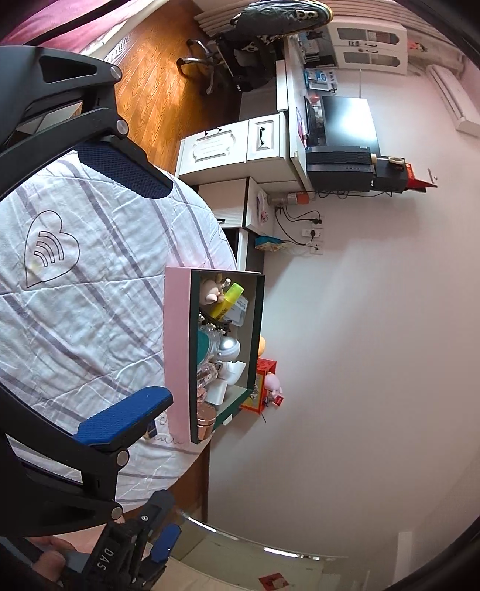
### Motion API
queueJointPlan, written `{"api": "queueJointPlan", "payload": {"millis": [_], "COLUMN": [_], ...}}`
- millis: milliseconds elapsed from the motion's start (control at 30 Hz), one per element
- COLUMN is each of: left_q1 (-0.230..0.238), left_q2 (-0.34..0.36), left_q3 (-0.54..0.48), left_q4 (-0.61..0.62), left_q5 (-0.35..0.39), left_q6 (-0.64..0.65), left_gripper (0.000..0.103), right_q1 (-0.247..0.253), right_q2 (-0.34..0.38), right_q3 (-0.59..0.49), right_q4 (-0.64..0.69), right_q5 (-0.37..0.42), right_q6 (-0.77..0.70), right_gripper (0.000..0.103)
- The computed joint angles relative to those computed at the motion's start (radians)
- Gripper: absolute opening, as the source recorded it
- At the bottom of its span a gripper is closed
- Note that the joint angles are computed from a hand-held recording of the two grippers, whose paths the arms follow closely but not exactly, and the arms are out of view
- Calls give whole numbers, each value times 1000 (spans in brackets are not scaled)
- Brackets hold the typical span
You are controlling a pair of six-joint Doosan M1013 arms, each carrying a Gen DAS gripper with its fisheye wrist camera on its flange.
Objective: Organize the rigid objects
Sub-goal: 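Lower the right tool onto the blue-and-gold case and grasp it, then carry the blue-and-gold case into the pink box and open the right tool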
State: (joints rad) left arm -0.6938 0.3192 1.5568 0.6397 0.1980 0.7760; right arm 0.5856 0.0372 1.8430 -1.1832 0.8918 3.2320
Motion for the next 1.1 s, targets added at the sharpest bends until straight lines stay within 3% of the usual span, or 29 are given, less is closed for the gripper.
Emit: {"api": "queueJointPlan", "payload": {"millis": [33, 67, 200, 333, 533, 600, 700, 767, 867, 1000, 1100], "left_q1": [0, -1, 0, 14, 29, 42, 48, 52, 55, 56, 61], "left_q2": [-1, 0, 12, 35, 112, 138, 186, 222, 282, 349, 390], "left_q3": [1, 1, -12, -40, -158, -198, -272, -327, -419, -512, -573], "left_q4": [-44, -61, -26, -55, -110, -209, -239, -293, -360, -395, -443], "left_q5": [1, 4, 34, 60, 167, 171, 224, 267, 347, 423, 481], "left_q6": [54, 79, 58, 87, 197, 301, 342, 397, 459, 503, 534], "left_gripper": [103, 103, 103, 103, 103, 103, 103, 103, 103, 103, 86], "right_q1": [3, 2, -21, -76, -149, -164, -192, -204, -226, -246, -261], "right_q2": [4, 10, 37, 77, 157, 175, 204, 197, 169, 123, 96], "right_q3": [-1, -6, -20, -41, -104, -124, -153, -139, -99, -48, -16], "right_q4": [13, 34, 132, 266, 434, 459, 533, 544, 562, 548, 507], "right_q5": [4, 4, -10, -53, -74, -66, -32, -55, -114, -130, -97], "right_q6": [-6, -23, -77, -158, -340, -376, -471, -503, -543, -530, -470], "right_gripper": [94, 103, 103, 103, 103, 103, 103, 103, 83, 83, 83]}}
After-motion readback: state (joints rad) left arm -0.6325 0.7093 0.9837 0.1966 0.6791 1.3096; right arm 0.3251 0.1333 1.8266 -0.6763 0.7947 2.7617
